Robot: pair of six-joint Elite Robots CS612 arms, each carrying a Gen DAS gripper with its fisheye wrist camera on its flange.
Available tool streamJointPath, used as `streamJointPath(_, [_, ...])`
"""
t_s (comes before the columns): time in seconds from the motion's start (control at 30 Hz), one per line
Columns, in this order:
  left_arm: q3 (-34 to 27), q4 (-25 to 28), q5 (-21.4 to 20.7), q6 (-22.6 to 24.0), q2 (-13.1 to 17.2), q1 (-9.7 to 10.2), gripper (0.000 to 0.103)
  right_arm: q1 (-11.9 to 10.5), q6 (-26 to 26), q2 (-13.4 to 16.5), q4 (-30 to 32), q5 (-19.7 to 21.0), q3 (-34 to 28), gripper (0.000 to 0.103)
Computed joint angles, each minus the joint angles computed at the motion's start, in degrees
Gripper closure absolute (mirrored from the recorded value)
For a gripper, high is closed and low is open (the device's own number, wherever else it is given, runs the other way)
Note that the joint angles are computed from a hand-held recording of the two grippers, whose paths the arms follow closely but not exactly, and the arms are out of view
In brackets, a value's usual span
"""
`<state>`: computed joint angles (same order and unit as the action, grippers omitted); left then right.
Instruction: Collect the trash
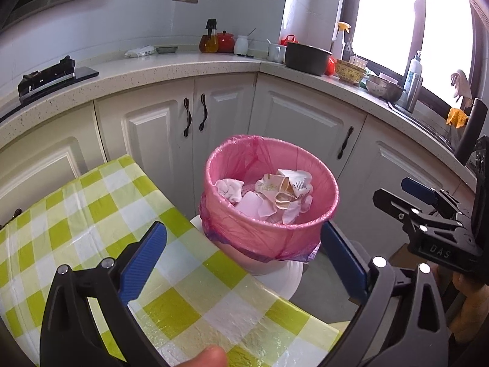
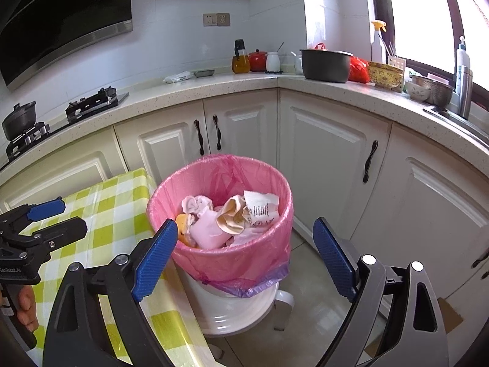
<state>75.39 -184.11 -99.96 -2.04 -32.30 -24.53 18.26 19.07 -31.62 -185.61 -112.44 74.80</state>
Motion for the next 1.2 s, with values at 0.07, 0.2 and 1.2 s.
streamJointPath(0.07, [-0.2,0.5,0.3,-0.3,0.2,-0.03,0.006,0.0,0.6,0.1,0.1,0.2,0.1,0.018])
streamJointPath(0.2, [-0.8,1.6,0.4,-0.8,0.2,-0.07,0.006,-0.1,1.1,0.0,1.0,0.4,0.1,0.018])
streamJointPath(1.2, [0.3,1.9,0.5,0.2,-0.3,-0.11,0.006,-0.3,-0.1,-0.5,0.8,3.5,0.8,0.018])
